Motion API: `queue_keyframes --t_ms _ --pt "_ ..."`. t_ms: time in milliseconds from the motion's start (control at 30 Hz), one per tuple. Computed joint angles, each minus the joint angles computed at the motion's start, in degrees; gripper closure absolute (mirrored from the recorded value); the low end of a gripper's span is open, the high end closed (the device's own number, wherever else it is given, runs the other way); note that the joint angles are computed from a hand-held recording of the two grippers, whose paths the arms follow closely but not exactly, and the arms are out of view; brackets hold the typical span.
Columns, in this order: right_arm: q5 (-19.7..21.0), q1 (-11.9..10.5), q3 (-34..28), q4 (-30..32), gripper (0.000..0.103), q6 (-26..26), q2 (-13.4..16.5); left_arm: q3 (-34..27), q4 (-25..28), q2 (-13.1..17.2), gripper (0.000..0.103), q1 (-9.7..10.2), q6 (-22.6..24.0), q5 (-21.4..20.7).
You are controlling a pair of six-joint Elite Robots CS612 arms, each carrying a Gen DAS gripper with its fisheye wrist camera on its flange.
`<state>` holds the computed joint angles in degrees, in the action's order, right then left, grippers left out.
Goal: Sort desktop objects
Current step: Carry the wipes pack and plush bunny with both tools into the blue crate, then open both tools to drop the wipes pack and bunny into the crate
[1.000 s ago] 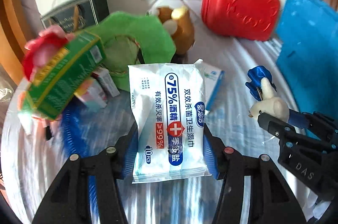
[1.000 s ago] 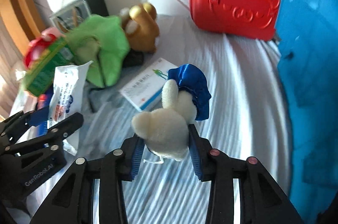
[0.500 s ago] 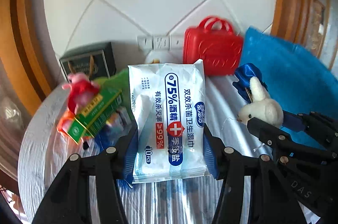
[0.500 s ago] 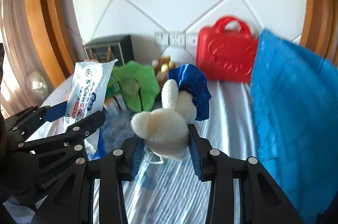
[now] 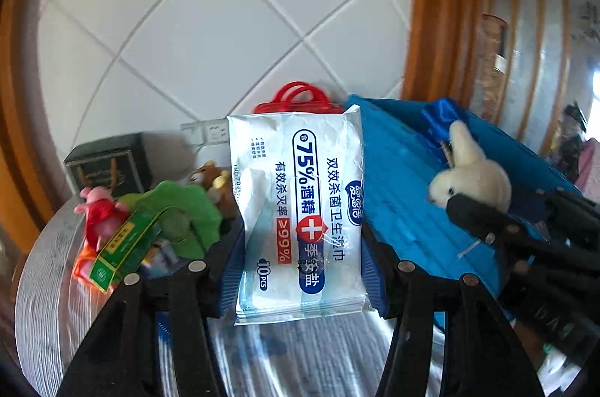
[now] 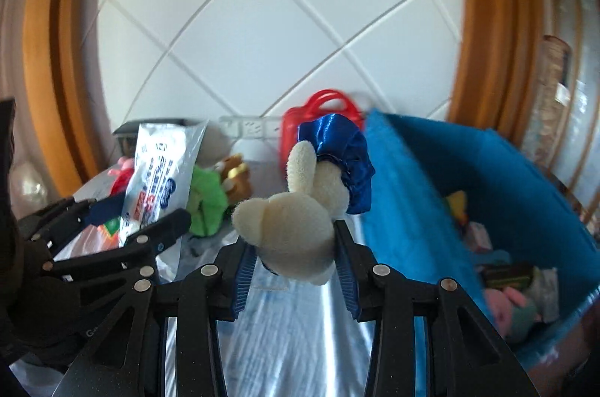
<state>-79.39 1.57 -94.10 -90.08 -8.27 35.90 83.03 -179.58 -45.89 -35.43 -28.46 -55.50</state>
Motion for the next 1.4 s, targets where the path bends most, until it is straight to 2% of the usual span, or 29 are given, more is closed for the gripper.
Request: queue_keyframes --t_ms 200,367,567,667,833,1000,1133,1267,1333,1400 --pt "-0.5 -3.5 -2.3 -1.2 0.064 3.3 0.5 -4.9 -0.3 2.2 0.049 -1.76 4.0 0.0" --pt "-0.5 -7.6 -2.9 -1.7 0.064 4.5 0.7 -12.9 2.5 6.0 0.049 -3.56 6.0 -0.7" --pt "0.9 -14.0 -1.9 -0.9 0.064 4.4 0.9 -26.8 10.3 12.7 0.049 -5.83 6.9 -1.0" --pt "3.0 -16.6 -0.9 0.4 0.064 3.3 0.7 -34.4 15.4 16.5 0.049 -6.89 6.4 -1.0" --pt "6.3 -19.6 1.9 0.4 0.064 1.2 0.3 -46.6 24.8 22.6 0.049 -8.45 5.2 0.9" --pt "9.3 -21.3 3.2 1.2 0.064 0.0 0.5 -56.1 34.4 27.1 0.048 -8.95 2.5 2.1" --pt "11.0 -22.2 4.7 1.1 0.064 -0.8 0.2 -62.7 41.1 30.0 0.04 -9.14 0.0 3.7" --pt "12.1 -22.4 5.0 1.0 0.064 -1.2 0.2 -65.9 43.8 31.5 0.037 -9.05 -1.2 4.4" --pt "12.4 -22.4 5.3 1.0 0.062 -1.4 0.2 -65.6 44.0 31.4 0.028 -9.1 -1.3 4.9" --pt "13.0 -22.5 5.2 1.1 0.059 -1.5 0.3 -65.1 43.8 31.1 0.026 -9.15 -1.3 5.1"
